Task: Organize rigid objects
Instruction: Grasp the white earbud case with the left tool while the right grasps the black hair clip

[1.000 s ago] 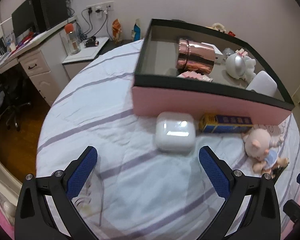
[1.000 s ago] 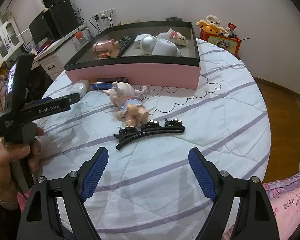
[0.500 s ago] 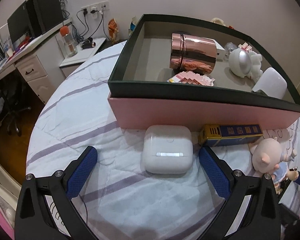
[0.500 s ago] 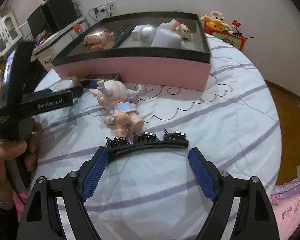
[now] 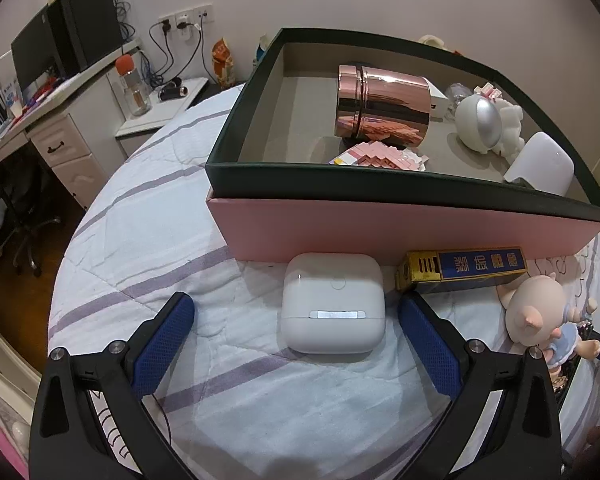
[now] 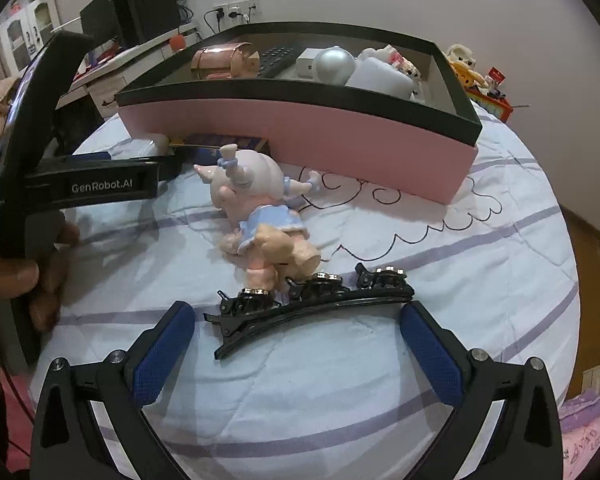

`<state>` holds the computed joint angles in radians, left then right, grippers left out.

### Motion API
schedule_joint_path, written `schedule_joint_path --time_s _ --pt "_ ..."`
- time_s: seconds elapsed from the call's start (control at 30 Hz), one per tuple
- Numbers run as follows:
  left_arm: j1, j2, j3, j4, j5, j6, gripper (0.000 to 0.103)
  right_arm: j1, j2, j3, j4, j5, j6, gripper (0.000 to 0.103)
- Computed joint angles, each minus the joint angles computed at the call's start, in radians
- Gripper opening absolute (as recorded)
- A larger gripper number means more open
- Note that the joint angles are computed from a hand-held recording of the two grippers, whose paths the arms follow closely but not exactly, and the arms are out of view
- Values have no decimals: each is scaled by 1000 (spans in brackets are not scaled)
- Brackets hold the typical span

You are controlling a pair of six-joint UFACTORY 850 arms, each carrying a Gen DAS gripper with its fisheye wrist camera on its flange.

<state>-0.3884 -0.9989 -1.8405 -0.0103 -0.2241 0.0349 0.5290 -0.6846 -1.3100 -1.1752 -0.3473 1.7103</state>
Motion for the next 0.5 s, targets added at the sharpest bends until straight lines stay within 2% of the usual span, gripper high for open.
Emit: schedule_joint_path --time_s 0.17,0.33,0.4,0.47,0.5 --pt "-9 9 18 -25 13 34 103 3 16 22 -72 -33 83 78" --pt "-13 19 35 -39 21 51 102 -2 26 30 -89 -28 73 76" --pt "-13 23 42 -79 25 88 102 -1 26 29 -102 -33 90 66" --pt "-10 28 49 -158 30 169 100 -3 28 29 -106 -33 98 45" --pt "-9 31 54 -207 35 221 97 -5 33 33 -102 -33 97 41"
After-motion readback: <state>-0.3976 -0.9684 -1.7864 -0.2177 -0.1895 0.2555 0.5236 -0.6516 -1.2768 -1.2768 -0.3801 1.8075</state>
